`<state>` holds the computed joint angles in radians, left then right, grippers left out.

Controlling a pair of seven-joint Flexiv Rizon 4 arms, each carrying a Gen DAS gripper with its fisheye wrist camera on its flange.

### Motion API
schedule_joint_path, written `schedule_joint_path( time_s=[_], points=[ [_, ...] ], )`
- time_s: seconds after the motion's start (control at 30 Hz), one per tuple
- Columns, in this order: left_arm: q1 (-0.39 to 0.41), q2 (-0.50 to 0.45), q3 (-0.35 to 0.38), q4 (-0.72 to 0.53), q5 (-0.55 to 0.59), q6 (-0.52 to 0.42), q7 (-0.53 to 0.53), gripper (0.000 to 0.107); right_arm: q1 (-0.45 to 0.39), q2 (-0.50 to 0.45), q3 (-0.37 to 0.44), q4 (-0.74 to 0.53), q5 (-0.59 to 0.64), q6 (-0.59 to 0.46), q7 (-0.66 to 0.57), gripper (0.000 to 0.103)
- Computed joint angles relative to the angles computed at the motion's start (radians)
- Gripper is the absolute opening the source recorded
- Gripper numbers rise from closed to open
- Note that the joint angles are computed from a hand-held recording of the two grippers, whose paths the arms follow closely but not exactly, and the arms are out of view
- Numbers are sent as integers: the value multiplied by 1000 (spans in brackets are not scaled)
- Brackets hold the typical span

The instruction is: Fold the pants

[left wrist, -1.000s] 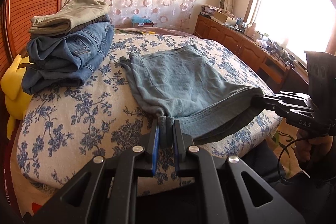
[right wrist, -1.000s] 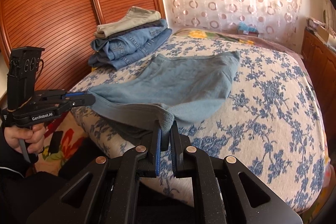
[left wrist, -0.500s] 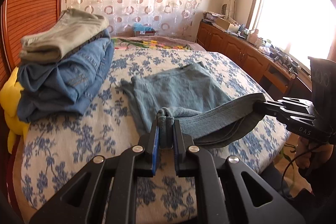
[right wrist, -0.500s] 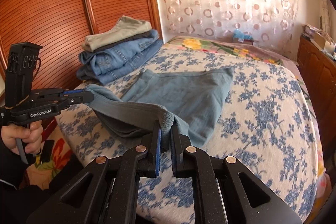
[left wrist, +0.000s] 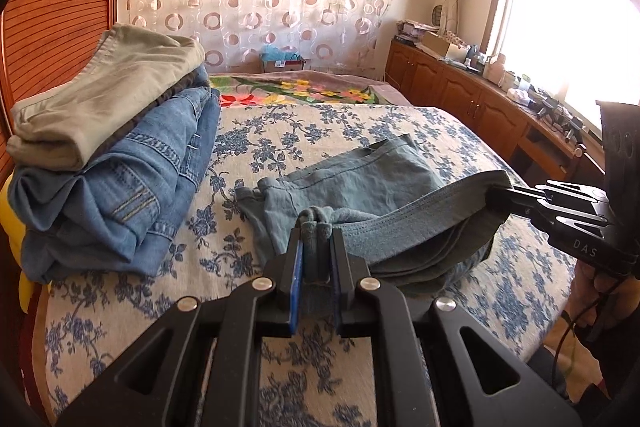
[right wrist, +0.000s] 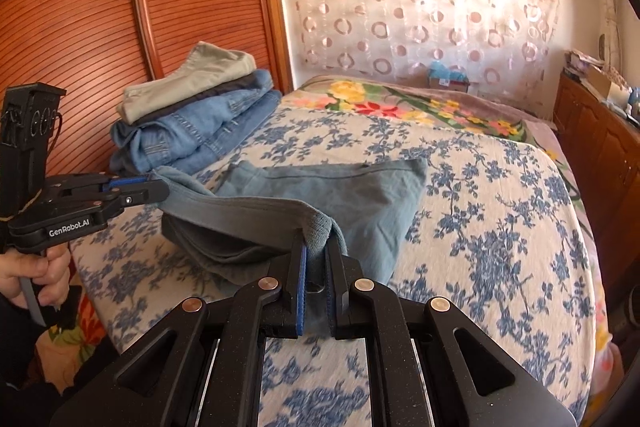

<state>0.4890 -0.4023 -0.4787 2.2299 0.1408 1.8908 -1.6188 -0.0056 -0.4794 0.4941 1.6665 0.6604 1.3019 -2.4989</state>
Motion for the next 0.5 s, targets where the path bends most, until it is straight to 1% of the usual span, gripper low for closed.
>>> schedule_joint_path(
  time_s=[0.03, 0.2, 0.5],
  points=[
    [-17, -7, 15, -12, -6, -7, 5, 9, 9, -7, -9, -6, -7, 1, 10, 5],
    [-40, -33, 30, -56, -38, -43, 40, 9, 44, -52, -43, -48, -61, 2, 88, 5],
    [-120, -57, 97, -118, -135, -93, 122, 9, 67, -118, -51, -103, -183, 27, 208, 5]
  ],
)
